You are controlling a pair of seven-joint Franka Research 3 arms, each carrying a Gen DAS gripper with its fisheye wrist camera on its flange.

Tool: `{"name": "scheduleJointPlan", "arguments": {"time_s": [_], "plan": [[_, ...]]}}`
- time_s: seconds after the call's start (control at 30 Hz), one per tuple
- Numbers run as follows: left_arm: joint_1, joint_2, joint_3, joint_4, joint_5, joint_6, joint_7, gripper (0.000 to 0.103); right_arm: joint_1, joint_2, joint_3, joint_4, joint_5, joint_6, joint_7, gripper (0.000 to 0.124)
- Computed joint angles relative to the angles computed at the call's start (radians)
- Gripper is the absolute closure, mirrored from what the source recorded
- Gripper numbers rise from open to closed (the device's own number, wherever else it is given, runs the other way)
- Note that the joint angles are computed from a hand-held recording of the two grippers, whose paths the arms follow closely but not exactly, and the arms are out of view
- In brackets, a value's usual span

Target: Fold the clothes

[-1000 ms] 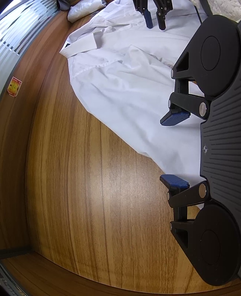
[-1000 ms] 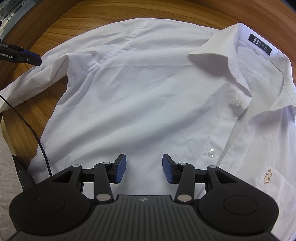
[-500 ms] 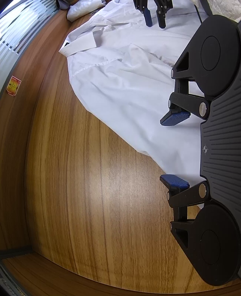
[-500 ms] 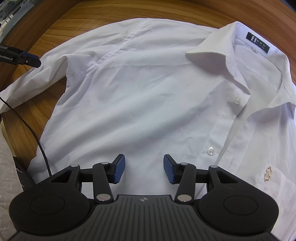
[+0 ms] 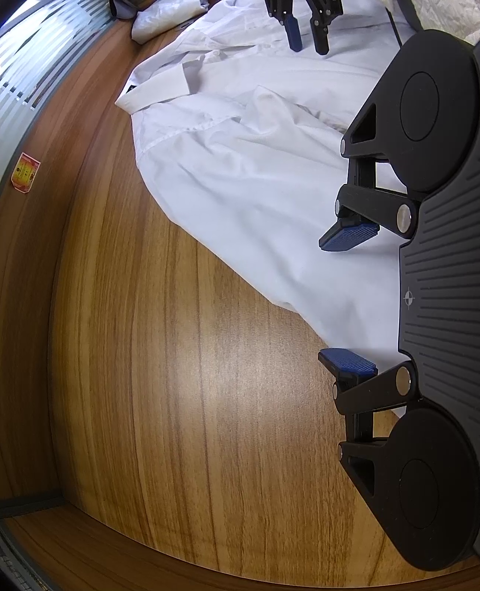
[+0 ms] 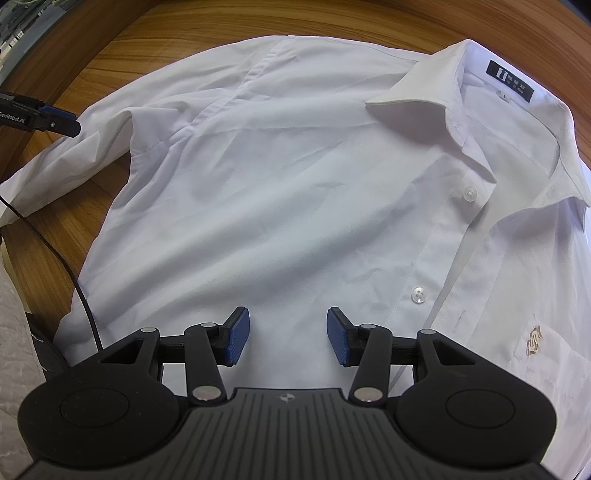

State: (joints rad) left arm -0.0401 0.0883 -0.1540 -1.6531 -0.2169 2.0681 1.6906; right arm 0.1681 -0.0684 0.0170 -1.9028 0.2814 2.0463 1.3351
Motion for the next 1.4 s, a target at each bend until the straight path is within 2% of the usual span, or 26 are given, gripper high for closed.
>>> {"name": "scheduleJointPlan", "arguments": {"time_s": [1.4], "plan": [[-0.005, 0.042, -0.016, 0.014, 0.001, 0.017, 0.033, 0.043, -0.010, -0.001, -0.005, 0.008, -0.034, 0.015, 0.048, 0.071]]}}
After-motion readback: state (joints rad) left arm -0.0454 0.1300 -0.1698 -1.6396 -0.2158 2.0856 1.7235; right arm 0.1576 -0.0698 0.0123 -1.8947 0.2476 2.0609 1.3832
